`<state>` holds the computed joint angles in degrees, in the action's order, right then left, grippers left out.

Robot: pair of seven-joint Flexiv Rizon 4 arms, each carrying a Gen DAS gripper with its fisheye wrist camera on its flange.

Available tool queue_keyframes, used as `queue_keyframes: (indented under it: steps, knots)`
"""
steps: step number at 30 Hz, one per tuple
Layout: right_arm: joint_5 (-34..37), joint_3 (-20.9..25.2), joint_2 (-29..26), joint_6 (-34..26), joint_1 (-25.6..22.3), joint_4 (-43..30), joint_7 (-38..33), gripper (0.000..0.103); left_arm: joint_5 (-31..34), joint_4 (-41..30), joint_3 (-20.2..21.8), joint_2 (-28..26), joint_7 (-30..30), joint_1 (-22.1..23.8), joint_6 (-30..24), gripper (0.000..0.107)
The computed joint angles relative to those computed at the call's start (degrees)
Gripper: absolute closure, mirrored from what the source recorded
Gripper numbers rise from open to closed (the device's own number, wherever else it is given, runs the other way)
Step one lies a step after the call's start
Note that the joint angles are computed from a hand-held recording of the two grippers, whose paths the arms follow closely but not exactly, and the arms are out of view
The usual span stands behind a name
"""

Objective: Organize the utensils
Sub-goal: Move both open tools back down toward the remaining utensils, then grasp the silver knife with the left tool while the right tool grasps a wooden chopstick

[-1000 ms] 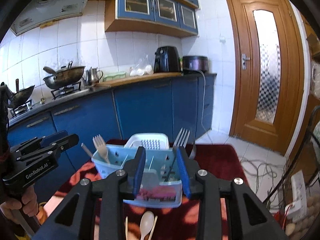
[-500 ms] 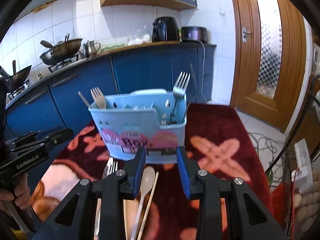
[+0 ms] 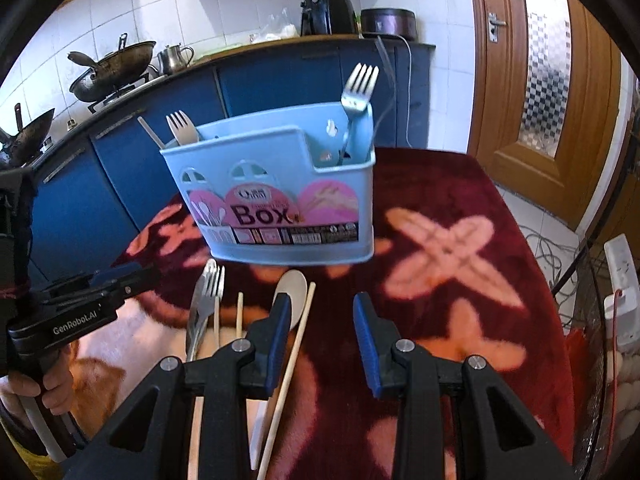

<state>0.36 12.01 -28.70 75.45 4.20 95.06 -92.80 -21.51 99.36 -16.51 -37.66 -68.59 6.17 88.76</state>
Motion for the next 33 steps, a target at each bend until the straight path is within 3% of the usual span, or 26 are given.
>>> queue_keyframes:
  steps: [11,17,22,33]
  knots:
    - [0.78,0.0,-0.47,-2.6,-0.37,-0.04,0.01,0.068,-2.34,-1.03,0.14,-1.68,1.12,-0.74,-6.31,0.071]
    - [1.92,0.31,-0.81,-3.44,-0.8,-0.44,-0.43,0.068,-1.94,-2.58,2.76,-2.7,1.19,-3.38,-8.37,0.071]
    - [2.97,0.76,-1.17,-3.98,-1.27,-1.02,-1.21,0.068,-2.04,-3.06,1.73,-3.53,2.46,-3.23,-8.14,0.092]
    - [4.78,1.42,-1.73,-5.58,-1.55,-1.87,-2.85,0.068,-4.23,-2.56,-0.85,-4.24,3.34,-2.04,-5.46,0.102]
